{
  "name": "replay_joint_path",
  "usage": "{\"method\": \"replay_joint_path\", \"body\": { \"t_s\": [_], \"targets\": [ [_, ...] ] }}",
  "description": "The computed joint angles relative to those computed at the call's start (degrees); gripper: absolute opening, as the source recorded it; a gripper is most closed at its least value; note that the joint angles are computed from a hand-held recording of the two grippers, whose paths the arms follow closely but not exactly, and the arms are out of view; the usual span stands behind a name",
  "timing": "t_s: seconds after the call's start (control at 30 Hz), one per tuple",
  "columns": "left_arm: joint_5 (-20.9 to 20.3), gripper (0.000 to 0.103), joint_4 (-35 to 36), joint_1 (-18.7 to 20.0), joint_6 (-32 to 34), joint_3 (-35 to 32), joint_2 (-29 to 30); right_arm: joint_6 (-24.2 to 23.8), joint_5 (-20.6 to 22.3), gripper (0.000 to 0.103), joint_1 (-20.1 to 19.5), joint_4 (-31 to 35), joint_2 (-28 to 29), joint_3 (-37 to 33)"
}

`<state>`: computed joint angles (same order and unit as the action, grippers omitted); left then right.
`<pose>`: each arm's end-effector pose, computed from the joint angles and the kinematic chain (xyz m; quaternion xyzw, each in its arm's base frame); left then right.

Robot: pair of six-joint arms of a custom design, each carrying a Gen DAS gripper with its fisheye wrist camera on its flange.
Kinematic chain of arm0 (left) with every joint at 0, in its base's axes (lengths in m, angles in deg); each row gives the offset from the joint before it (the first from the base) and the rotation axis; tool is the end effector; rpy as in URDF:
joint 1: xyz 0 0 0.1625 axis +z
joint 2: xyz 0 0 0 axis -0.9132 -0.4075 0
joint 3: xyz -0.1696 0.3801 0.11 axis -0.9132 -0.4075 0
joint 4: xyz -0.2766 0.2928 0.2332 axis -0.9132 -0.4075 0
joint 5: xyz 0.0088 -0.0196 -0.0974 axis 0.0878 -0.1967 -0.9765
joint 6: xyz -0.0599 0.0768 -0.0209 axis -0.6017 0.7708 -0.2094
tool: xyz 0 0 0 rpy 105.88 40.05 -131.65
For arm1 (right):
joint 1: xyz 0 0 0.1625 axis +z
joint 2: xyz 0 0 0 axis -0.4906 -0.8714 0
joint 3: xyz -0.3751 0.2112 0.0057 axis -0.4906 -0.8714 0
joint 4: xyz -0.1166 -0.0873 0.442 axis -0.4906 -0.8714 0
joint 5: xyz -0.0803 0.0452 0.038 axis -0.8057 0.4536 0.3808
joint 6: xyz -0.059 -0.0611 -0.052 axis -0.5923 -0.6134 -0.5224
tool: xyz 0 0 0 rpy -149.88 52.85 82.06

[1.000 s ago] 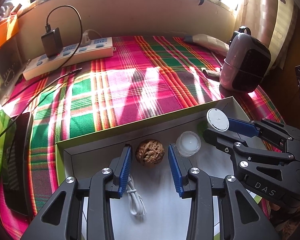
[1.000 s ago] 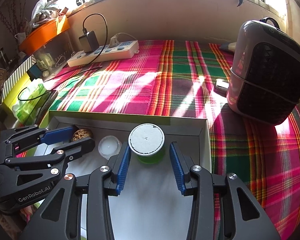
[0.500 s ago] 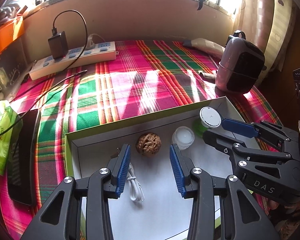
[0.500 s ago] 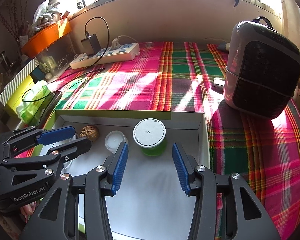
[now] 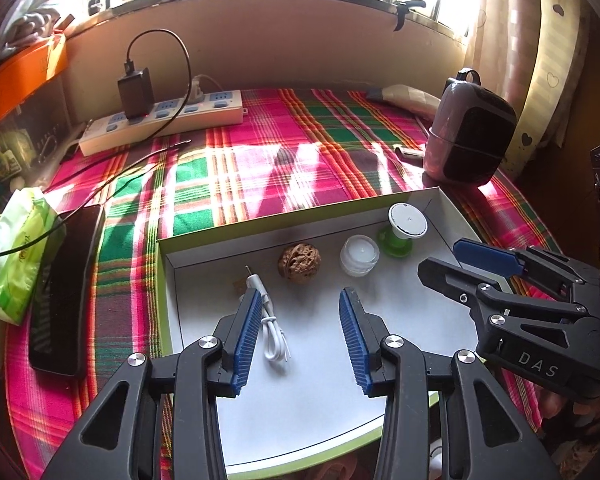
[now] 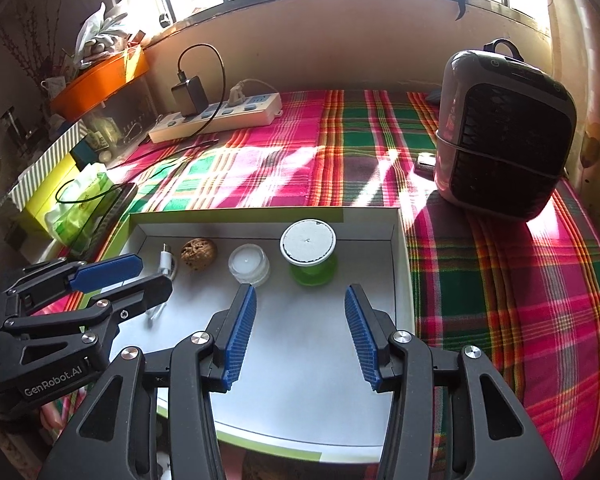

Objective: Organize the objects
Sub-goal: 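Withdraw both grippers from the tray toward the white ball and figure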

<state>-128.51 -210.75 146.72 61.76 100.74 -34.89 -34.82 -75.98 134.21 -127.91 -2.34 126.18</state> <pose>0.0678 -0.7946 0.2488 0.0906 0.8848 -0.3195 0.3268 0.3244 -0.8400 -0.1483 0.3209 -0.9037 0.2020 0.1989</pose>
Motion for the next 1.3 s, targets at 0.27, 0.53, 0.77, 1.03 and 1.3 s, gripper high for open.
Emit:
{"method": "replay_joint_path", "body": {
  "t_s": [0.27,0.53,0.77,1.03,1.3],
  "targets": [
    [0.35,0.039,-4.34,-0.48,0.23,4.57,-2.49,0.4,0.59,0.048,-0.03,-4.06,-3.27,6.56],
    [-0.5,0.039,-9.08,-0.33,-0.7,9.48,-5.64,0.18,1.04,0.048,-0.12,-9.56,-6.67,13.48],
    [-0.31,0.039,-11.43,-0.01,-2.03,13.54,-8.05,-0.25,1.52,0.048,-0.29,-13.37,-9.21,18.69],
    [-0.95,0.039,-14.68,0.58,-2.52,18.18,-10.62,-1.25,2.26,0.048,-0.22,-17.26,-11.44,23.51],
    [-3.18,0.039,-13.8,1.37,-3.31,20.92,-12.25,-1.43,3.32,0.048,-0.39,-18.14,-12.72,26.78]
  ]
}}
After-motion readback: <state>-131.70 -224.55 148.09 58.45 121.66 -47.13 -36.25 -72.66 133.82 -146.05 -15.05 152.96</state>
